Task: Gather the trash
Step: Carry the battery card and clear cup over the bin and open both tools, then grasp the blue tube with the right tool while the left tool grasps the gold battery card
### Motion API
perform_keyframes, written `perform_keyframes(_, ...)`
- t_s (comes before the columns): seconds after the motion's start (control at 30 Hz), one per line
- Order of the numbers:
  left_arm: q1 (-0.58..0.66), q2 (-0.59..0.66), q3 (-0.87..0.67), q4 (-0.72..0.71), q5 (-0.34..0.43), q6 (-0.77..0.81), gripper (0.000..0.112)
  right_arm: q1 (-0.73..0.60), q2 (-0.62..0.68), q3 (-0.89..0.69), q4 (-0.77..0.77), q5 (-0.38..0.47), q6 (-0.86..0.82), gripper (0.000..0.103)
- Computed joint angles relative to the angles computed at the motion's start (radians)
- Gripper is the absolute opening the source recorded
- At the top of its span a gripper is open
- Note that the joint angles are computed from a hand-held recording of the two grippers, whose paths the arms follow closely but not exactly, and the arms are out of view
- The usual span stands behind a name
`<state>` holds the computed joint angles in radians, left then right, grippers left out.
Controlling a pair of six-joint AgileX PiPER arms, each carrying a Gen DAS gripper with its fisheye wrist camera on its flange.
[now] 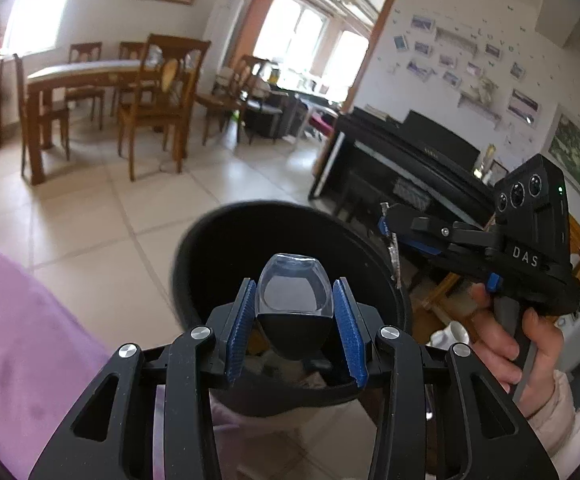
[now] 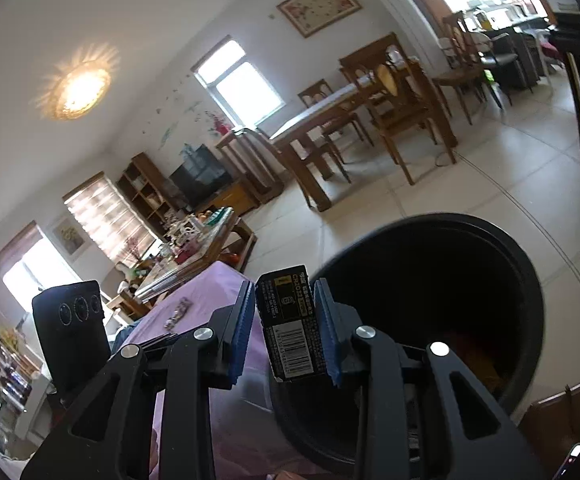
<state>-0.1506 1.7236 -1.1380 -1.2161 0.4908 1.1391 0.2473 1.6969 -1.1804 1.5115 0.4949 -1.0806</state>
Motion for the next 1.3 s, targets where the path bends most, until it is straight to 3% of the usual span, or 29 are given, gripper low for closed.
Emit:
perform_keyframes(0.27,-0.094,0.145,-0.107,0.092,-0.058,-0.106,0.04,-0.088,0.012,0.075,0.077,0.057,-0.081,0.032)
perform_keyframes(0.37,-0.108,0.184,-0.159,0.194,-0.062,-0.206,0.041,-0.098,-0.009,0.098,0.079,0.053,-0.077,0.033)
perform_keyframes(0.4,-0.109,0.187,-0.165,0.221,-0.06,-0.233,0.046,-0.102,-0.012,0.105,0.082,0.056,-0.079,0.037)
perform_keyframes(0.47,-0.11,0.18,-0.16,0.229,-0.065,-0.241,0.061,-0.108,-0.017,0.113,0.076,0.057,-0.073,0.057)
perform_keyframes(0.5,-0.11,0.169,-0.149,0.23,-0.074,-0.238,0.069,-0.106,-0.02,0.115,0.072,0.05,-0.063,0.073)
perform_keyframes(0.57,-0.108,0.136,-0.116,0.241,-0.1,-0.236,0.076,-0.094,-0.038,0.134,0.088,0.036,-0.071,0.076)
perform_keyframes(0.73,-0.038,0.061,-0.056,0.252,-0.092,-0.225,0.076,-0.049,-0.026,0.099,0.017,0.001,-0.012,0.076)
perform_keyframes(0.93,0.207,-0.033,0.023,0.204,-0.027,-0.146,0.079,0.063,0.005,0.019,-0.146,-0.053,0.13,0.076)
perform_keyframes(1.03,0.42,-0.046,0.028,0.187,0.039,-0.089,0.079,0.151,0.038,-0.043,-0.286,-0.086,0.248,0.076)
perform_keyframes(1.2,0.674,0.019,-0.092,0.338,0.093,-0.154,0.079,0.302,0.148,-0.215,-0.56,-0.084,0.486,0.076)
perform_keyframes(1.3,0.762,0.135,-0.266,0.512,0.156,-0.259,0.079,0.404,0.27,-0.408,-0.749,-0.022,0.657,0.076)
